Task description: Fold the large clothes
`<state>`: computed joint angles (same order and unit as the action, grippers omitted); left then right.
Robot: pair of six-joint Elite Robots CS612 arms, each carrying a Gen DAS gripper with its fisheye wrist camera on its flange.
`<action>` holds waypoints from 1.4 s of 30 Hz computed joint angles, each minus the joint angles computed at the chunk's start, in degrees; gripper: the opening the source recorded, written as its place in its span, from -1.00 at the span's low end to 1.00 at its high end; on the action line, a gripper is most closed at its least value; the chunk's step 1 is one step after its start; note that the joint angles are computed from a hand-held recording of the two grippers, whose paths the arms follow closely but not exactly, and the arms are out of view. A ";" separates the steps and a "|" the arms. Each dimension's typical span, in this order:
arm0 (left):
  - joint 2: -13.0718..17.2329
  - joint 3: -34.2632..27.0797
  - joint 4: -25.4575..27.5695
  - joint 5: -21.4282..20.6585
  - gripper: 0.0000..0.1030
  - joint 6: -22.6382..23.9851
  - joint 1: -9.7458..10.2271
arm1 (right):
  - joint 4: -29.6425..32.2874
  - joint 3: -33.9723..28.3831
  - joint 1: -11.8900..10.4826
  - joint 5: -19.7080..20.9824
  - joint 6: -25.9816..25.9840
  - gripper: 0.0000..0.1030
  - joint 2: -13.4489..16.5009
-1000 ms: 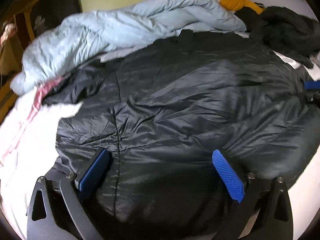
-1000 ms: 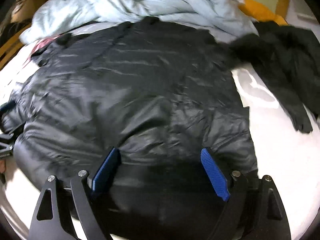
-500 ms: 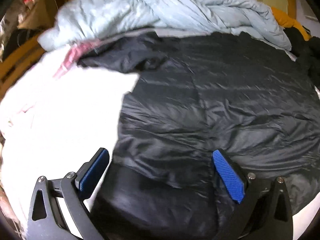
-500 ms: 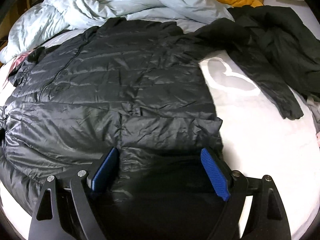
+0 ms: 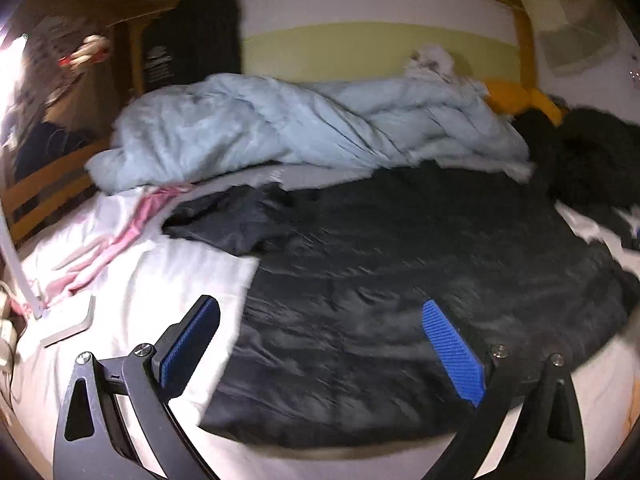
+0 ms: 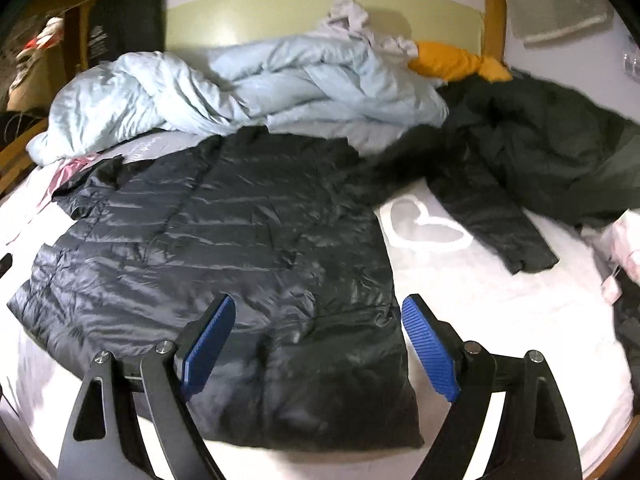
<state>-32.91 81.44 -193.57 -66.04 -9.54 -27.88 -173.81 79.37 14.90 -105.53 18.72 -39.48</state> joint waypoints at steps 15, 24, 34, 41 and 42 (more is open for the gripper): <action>2.75 -7.01 27.26 -0.02 0.86 -12.90 1.55 | 7.83 1.89 -2.13 9.39 12.52 -0.70 0.90; 2.19 -5.49 22.39 -0.78 0.75 -11.47 1.66 | 11.47 -0.62 -2.33 6.84 12.52 -0.75 2.46; 1.06 0.17 -6.86 6.58 0.74 4.63 -1.43 | -7.85 6.05 -0.04 0.87 5.74 -0.75 -1.08; 0.63 2.82 -17.75 3.96 0.90 8.86 -2.85 | -11.31 6.18 1.10 -1.37 3.12 0.11 -1.18; 0.54 3.26 -18.84 3.68 0.94 9.05 -3.01 | -12.99 6.27 1.34 -2.00 2.56 0.25 -1.07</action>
